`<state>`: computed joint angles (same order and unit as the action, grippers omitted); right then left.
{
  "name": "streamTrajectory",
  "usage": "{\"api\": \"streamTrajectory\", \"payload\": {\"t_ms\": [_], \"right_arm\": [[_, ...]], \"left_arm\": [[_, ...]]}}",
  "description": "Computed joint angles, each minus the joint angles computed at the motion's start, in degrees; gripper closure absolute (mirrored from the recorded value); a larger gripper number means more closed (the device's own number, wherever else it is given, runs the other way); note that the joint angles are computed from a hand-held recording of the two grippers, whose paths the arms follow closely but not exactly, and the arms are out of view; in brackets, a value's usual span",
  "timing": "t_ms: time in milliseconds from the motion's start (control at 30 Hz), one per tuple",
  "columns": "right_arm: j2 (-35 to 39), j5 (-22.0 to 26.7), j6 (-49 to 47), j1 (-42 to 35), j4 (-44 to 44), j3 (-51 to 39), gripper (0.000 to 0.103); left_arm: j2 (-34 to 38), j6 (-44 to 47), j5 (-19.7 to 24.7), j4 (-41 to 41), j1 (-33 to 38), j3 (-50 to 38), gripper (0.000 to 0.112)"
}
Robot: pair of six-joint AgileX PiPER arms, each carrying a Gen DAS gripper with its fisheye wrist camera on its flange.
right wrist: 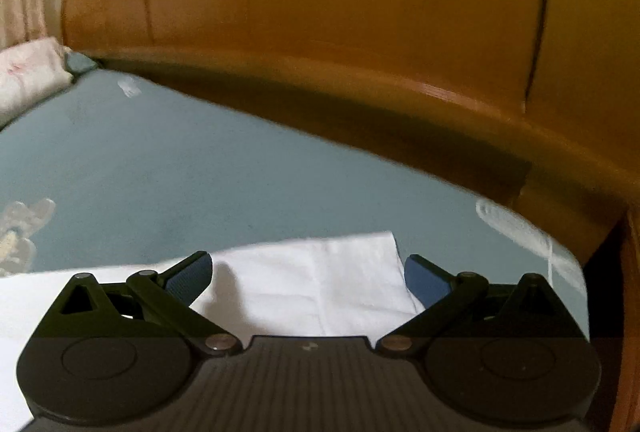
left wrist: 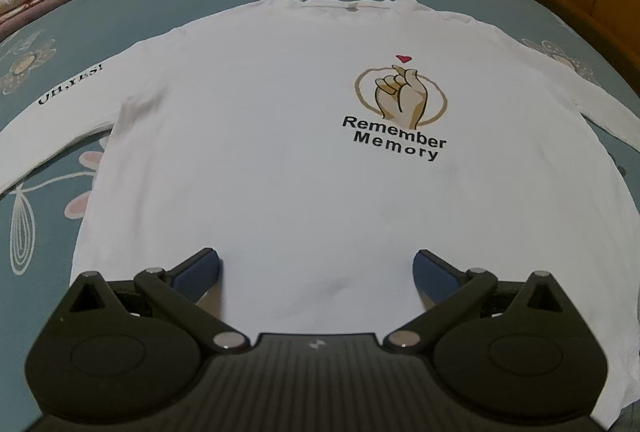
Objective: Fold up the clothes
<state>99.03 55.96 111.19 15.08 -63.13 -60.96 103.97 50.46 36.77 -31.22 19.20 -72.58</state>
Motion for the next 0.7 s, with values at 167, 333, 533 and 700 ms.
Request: {"api": "streamTrajectory", "payload": {"t_ms": [167, 333, 533, 700], "right_arm": [[-1.3, 0.6, 1.8, 3.1, -3.3, -0.5, 0.0], [-1.6, 0.4, 0.8, 4.4, -3.2, -1.5, 0.0], [-1.7, -0.2, 1.2, 5.3, -2.5, -3.1, 0.0], [-1.8, -3.8, 0.3, 5.6, -2.0, -5.3, 0.0]], "left_arm": [[0.4, -1.0, 0.2, 0.8, 0.0, -0.5, 0.01], [-0.1, -0.4, -2.3, -0.4, -0.2, 1.2, 0.01], [-0.2, -2.3, -3.1, 1.4, -0.9, 1.3, 0.01], [0.2, -1.4, -1.9, 1.1, -0.5, 0.4, 0.01]]}}
